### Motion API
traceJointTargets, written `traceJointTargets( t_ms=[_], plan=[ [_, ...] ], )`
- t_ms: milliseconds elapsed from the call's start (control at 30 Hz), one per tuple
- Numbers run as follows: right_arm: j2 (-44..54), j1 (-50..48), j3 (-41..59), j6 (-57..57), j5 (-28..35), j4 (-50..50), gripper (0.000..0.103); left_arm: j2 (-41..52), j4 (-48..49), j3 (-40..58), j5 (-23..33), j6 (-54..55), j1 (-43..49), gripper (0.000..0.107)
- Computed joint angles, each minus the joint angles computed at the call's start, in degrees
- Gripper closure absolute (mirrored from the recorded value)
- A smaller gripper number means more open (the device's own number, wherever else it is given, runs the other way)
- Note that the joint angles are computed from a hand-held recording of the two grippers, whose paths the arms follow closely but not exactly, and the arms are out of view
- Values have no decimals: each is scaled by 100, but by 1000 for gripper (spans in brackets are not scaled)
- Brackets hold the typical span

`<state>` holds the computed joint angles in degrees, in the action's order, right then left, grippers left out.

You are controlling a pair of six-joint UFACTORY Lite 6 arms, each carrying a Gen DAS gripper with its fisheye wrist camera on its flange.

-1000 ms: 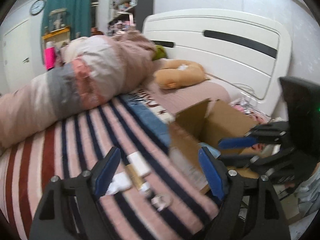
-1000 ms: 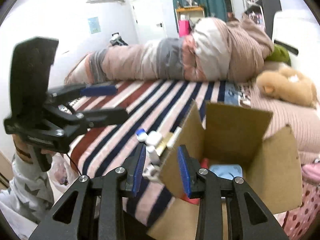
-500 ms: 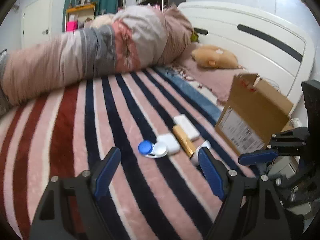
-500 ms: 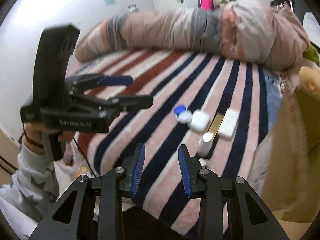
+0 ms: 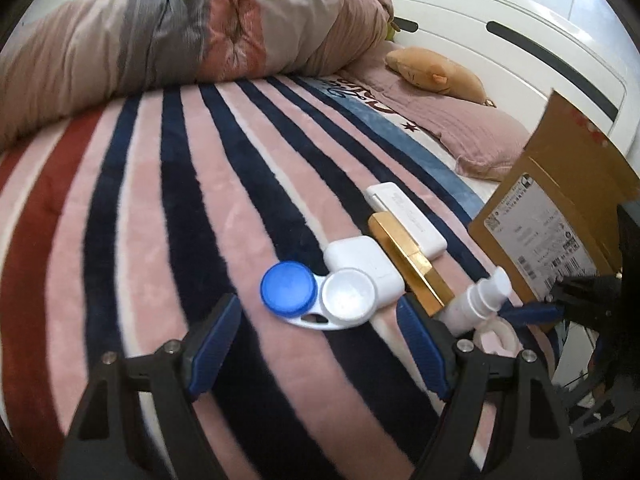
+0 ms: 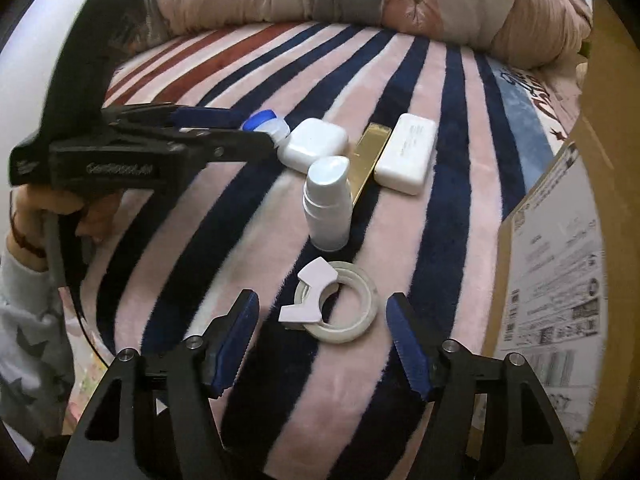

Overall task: Organize rigid objects
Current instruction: 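Grasp the tape roll with the right gripper while the left grasps the contact lens case, then carry the tape roll and lens case to the box and release both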

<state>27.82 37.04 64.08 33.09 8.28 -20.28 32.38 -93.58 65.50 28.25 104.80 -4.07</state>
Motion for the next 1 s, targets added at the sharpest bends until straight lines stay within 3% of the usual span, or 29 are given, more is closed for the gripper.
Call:
traceJointTargets(
  t_ms=[100, 133, 167, 367, 467, 600, 733, 900, 1000],
  plan=[
    [79, -33, 10, -105, -150, 100, 41, 110, 22, 116, 79, -77, -4, 41],
    [75, -50, -9, -93, -216, 120, 50, 137, 4, 143, 98, -66, 5, 48],
    [78, -46, 4, 137, -204, -99, 61, 152, 21, 165, 132, -88, 20, 48],
    [31, 61, 85, 447, -118, -475, 65, 15, -162, 40, 10, 160, -8, 48],
    [-208, 195, -72, 1416, -117, -1469, 67, -333, -300, -279, 60, 314, 60, 48],
    [-435, 327, -147, 1538, -87, -1582, 67, -1095, -246, -861, -32, 316, 141, 48],
    [-943, 480, -449, 2260, -193, -2356, 67, -2219, 46, -1604, 16, 71, 253, 48],
    [-2040, 788, -933, 3987, -63, -4090, 67, -4009, 1371, -2192, -42, -1469, 88, 48],
    [-2787, 910, -1221, 4085, 109, -4201, 67, -4936, 2502, -2141, 29, -2927, -253, 48]
  ],
)
